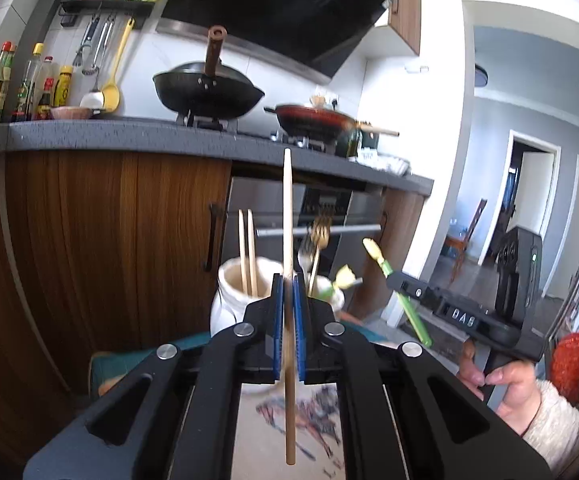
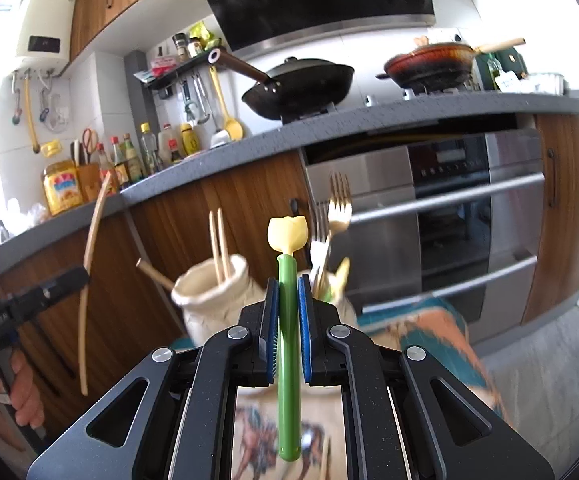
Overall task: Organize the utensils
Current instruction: 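Carry the chopstick with the left tool while the right carries the green spoon above the holder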
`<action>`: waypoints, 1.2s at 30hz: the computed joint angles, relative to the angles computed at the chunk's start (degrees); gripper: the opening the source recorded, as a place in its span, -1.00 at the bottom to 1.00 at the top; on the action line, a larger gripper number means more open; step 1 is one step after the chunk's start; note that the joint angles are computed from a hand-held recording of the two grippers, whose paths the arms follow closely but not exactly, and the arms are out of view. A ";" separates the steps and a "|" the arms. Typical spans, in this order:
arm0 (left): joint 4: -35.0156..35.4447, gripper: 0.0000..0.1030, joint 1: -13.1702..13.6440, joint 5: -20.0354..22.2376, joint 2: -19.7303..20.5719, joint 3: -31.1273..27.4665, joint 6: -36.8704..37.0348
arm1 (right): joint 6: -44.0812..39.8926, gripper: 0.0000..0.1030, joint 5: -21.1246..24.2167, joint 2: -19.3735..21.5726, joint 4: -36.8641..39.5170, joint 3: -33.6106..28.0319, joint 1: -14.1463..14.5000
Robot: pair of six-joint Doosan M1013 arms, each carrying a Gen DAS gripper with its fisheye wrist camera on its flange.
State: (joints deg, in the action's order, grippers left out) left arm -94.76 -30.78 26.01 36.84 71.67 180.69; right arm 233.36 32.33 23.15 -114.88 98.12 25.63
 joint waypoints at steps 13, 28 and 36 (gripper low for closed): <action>-14.79 -0.91 -0.03 -2.40 9.13 -14.80 3.88 | 26.27 -0.80 -2.95 4.14 -24.06 -4.91 -5.33; -4.43 -0.91 -0.68 -4.31 13.28 -19.92 -4.79 | 12.67 -0.80 -2.73 8.23 -14.75 -8.92 -5.26; 1.85 -0.91 -0.50 -3.53 13.02 -19.15 -10.38 | 0.89 -0.80 -0.37 9.13 -8.16 -9.94 -4.08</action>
State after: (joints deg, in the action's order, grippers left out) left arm -92.91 -31.28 22.48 49.87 52.52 170.31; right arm 234.26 31.96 32.28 -123.04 88.18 21.55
